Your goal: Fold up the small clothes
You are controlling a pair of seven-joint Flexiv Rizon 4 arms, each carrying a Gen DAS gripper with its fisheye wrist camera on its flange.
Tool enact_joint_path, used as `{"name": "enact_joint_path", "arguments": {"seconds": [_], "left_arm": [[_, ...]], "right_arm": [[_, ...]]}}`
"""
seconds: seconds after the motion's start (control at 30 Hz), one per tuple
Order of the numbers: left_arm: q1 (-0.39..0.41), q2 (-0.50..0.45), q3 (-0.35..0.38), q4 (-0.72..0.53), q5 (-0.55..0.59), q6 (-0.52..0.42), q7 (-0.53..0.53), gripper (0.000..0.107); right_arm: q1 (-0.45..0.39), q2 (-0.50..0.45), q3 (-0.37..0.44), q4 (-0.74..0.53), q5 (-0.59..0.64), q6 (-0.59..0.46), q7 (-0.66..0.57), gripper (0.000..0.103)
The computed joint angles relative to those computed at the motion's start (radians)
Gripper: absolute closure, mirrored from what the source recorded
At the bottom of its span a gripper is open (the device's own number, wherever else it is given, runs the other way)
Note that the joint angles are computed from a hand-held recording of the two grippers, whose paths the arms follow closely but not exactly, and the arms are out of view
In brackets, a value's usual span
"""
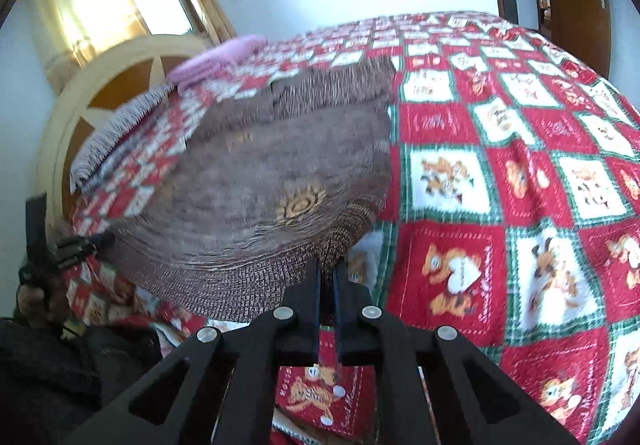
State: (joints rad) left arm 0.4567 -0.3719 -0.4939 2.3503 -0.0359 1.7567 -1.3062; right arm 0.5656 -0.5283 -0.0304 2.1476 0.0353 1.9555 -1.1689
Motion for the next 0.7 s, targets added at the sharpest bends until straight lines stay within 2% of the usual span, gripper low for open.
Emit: {"name": "enact_joint_path", "arguments": {"seconds": [0.1, 0.13, 0.23, 0.37, 0.47, 0.63, 0.7], "left_arm": [[0.06, -0.004, -0.061, 0.0, 0.002, -0.008, 0.005, 0.097], [0.097, -0.008, -0.101, 0.0, 0.002, -0.016, 0.008, 0.097], [0.142, -0.019, -0.155, -0.015, -0.007, -0.023, 0.017, 0.097], [0.1, -0.035, -0.113, -0.067, -0.026, -0.024, 0.012, 0.097], [0.07, -0.049, -0.081, -0.106, -0.044, -0.027, 0.005, 0.097], [0.112, -0.073, -0.13, -0.156, -0.064, -0.036, 0.015, 0.097], [0.104, -0.08, -0.12, -0.191, -0.074, -0.044, 0.02, 0.097]], "right_arm": [[-0.091, -0.005, 0.088, -0.003, -0.033, 0.05, 0.029, 0.099], [-0.101, -0.007, 0.098, -0.007, -0.039, 0.061, 0.035, 0.099], [-0.104, -0.014, 0.099, -0.021, -0.027, 0.096, 0.055, 0.099], [-0.042, -0.015, 0.027, -0.069, 0.021, 0.072, 0.054, 0.099], [-0.034, -0.013, 0.011, -0.104, 0.016, 0.048, 0.046, 0.099], [-0.019, -0.012, -0.026, -0.176, 0.0, 0.011, 0.026, 0.099], [-0.022, -0.016, -0.032, -0.21, -0.013, -0.005, 0.024, 0.099]]}}
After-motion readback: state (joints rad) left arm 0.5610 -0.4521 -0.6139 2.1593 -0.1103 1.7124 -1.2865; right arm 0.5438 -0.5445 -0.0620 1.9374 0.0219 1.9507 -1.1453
